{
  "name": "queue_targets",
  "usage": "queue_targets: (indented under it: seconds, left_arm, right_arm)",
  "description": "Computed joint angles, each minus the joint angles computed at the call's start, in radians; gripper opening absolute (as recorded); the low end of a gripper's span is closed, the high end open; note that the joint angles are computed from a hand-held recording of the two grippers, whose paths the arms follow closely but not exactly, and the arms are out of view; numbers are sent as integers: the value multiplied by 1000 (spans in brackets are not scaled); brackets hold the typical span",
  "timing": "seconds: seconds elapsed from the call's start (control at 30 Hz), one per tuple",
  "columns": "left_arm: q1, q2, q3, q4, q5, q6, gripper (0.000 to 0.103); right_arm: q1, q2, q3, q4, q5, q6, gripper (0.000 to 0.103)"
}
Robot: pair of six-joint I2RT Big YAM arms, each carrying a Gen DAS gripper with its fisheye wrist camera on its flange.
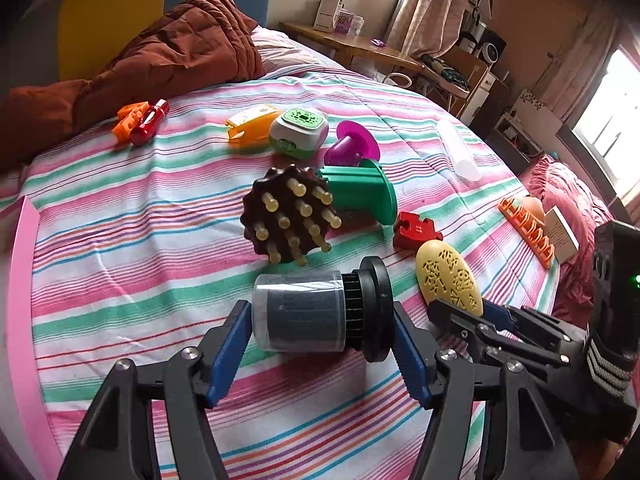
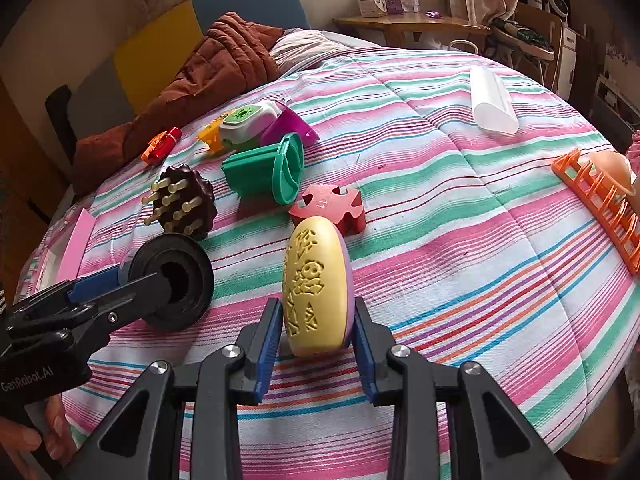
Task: Organize rigid objects
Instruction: 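Close the left tool around the black cylindrical cup, then carry the black cup into the white tray and open the left tool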
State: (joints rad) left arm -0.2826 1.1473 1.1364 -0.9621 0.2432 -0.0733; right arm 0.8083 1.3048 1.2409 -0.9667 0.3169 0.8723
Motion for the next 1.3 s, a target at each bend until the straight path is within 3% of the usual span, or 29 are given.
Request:
queue_targets:
  seconds: [0.33, 0.73, 1.07, 1.3]
  left_arm:
    - [50, -60, -36, -54, 17, 19, 67]
    - [152, -149, -66, -70, 120, 18, 66]
    - [383, -197, -40, -115, 247, 62, 66]
    - [567, -157, 2, -104, 241, 121, 66]
  right_arm:
    - [7, 1, 3, -10, 12, 4, 34]
    - [27, 1, 9, -9, 3, 11, 32]
    - [111, 56, 63, 2, -23, -5, 31]
    - [148, 105, 127, 14, -40, -19, 30]
